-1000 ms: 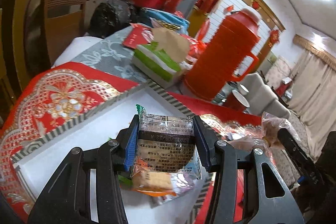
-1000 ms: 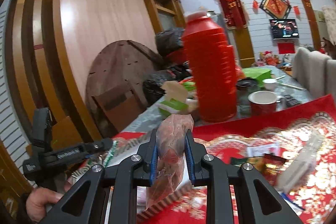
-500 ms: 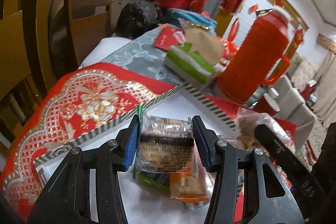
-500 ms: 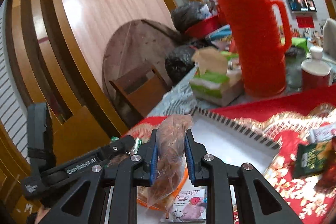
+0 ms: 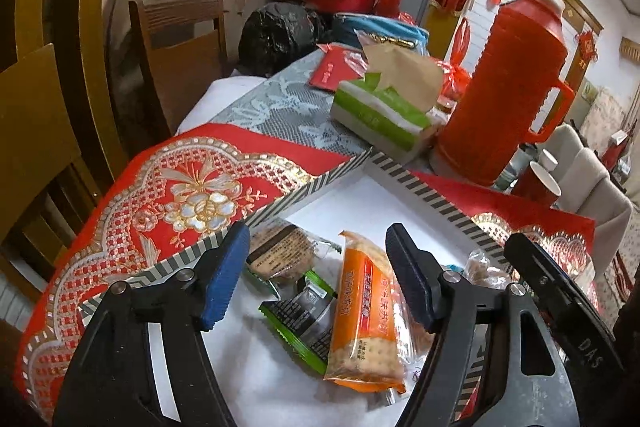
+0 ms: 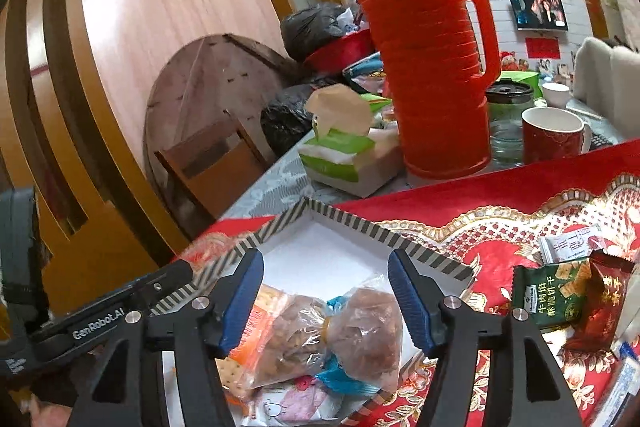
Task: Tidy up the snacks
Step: 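Carry both snacks into the white tray and open both tools, then grasp a brown candy with the left tool while the right tool grasps a white biscuit pack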
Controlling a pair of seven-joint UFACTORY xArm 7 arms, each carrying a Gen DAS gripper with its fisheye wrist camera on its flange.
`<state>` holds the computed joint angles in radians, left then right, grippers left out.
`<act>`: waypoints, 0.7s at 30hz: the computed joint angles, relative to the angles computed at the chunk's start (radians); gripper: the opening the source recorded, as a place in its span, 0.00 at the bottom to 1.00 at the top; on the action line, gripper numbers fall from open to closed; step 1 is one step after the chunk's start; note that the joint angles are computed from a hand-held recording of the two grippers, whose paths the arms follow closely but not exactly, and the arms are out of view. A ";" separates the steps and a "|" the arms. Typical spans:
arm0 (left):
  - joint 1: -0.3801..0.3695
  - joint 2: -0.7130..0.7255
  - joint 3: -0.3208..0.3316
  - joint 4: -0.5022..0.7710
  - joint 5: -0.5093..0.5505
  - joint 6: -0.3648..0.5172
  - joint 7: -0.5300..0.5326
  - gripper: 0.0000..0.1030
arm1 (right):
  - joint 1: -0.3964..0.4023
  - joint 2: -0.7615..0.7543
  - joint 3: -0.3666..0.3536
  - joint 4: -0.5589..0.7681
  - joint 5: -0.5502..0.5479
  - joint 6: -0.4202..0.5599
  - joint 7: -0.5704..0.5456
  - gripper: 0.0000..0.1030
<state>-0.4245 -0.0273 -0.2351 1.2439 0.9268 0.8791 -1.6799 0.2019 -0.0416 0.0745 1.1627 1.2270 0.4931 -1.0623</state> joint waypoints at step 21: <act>-0.135 0.130 0.024 0.160 0.074 0.270 0.104 0.69 | 0.000 -0.180 -0.115 -0.164 0.028 -0.091 -0.166 0.64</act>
<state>-0.5591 0.1022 -0.2115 1.4036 1.0005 1.1487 -1.5759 0.2023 -0.2215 -0.0406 0.9983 1.2552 0.4024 -1.2288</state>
